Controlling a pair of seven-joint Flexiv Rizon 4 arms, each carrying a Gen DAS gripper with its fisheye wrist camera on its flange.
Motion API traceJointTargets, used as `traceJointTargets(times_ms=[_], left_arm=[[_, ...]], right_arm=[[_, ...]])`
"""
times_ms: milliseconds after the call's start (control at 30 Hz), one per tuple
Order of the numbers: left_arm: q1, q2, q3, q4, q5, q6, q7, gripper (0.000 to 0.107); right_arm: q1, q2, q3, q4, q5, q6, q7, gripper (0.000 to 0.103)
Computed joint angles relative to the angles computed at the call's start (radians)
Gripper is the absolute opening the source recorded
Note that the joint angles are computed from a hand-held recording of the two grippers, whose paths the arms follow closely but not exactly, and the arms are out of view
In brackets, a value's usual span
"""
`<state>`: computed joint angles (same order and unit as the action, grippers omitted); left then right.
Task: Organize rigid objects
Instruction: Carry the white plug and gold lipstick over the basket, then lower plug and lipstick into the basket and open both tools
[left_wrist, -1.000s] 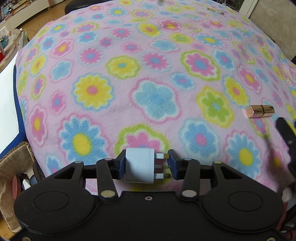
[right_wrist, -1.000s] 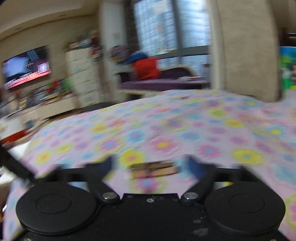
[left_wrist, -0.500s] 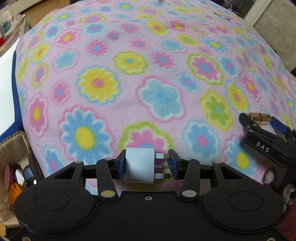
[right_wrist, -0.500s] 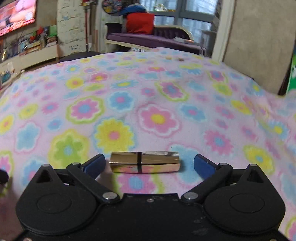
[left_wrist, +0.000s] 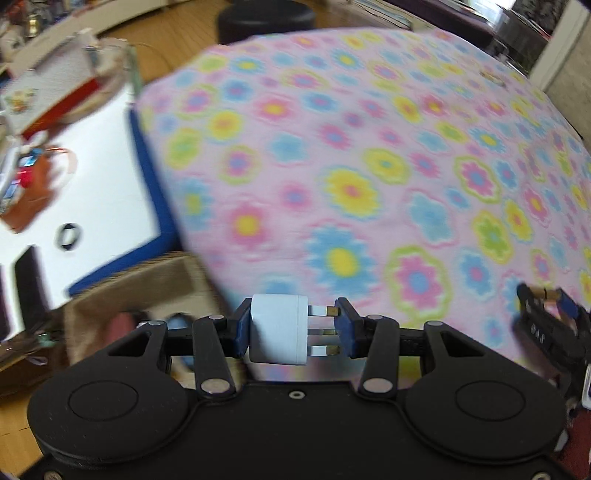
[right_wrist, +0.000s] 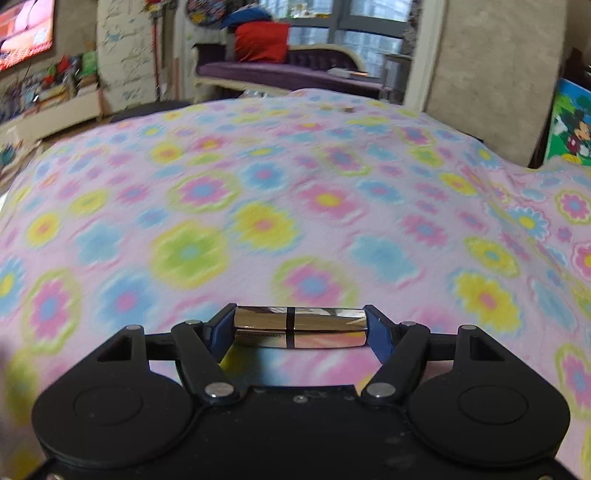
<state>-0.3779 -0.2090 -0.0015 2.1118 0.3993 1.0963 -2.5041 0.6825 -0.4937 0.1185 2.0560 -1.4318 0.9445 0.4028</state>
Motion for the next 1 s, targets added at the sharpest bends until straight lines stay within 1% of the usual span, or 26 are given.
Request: traceJointTargets(times_ms=[100, 233, 367, 500, 600, 667, 733, 900, 1000], left_arm=[[0.015, 0.075, 0.018, 0.067, 0.015, -0.024, -0.008, 0.046], [0.060, 0.165, 0.012, 0.152, 0.052, -0.049, -0.039, 0.046], [0.116, 0.229, -0.005, 0.216, 0.092, -0.070, -0.066, 0.046], [0.173, 0.262, -0.019, 0.253, 0.132, -0.080, -0.076, 0.046], [0.214, 0.261, -0.016, 0.278, 0.146, -0.050, -0.086, 0.045], [0.236, 0.259, -0.005, 0.304, 0.126, -0.007, -0.074, 0.045], [0.259, 0.254, 0.012, 0.341, 0.095, 0.070, -0.048, 0.046], [0.298, 0.245, 0.013, 0.349, 0.146, 0.065, -0.118, 0.046], [0.314, 0.231, 0.028, 0.373, 0.118, 0.093, -0.102, 0.046]], right_arm=[[0.005, -0.028, 0.036, -0.047, 0.076, 0.100, -0.046, 0.071], [0.064, -0.085, 0.058, -0.141, 0.210, 0.167, -0.164, 0.071], [0.113, -0.153, 0.078, -0.248, 0.324, 0.244, -0.263, 0.071], [0.178, -0.207, 0.092, -0.365, 0.424, 0.221, -0.397, 0.071], [0.224, -0.233, 0.078, -0.439, 0.469, 0.215, -0.474, 0.071], [0.258, -0.244, 0.064, -0.481, 0.496, 0.204, -0.513, 0.071], [0.290, -0.255, 0.046, -0.522, 0.524, 0.189, -0.546, 0.071], [0.339, -0.284, 0.013, -0.586, 0.611, 0.163, -0.625, 0.071], [0.360, -0.310, 0.002, -0.622, 0.673, 0.140, -0.672, 0.071]])
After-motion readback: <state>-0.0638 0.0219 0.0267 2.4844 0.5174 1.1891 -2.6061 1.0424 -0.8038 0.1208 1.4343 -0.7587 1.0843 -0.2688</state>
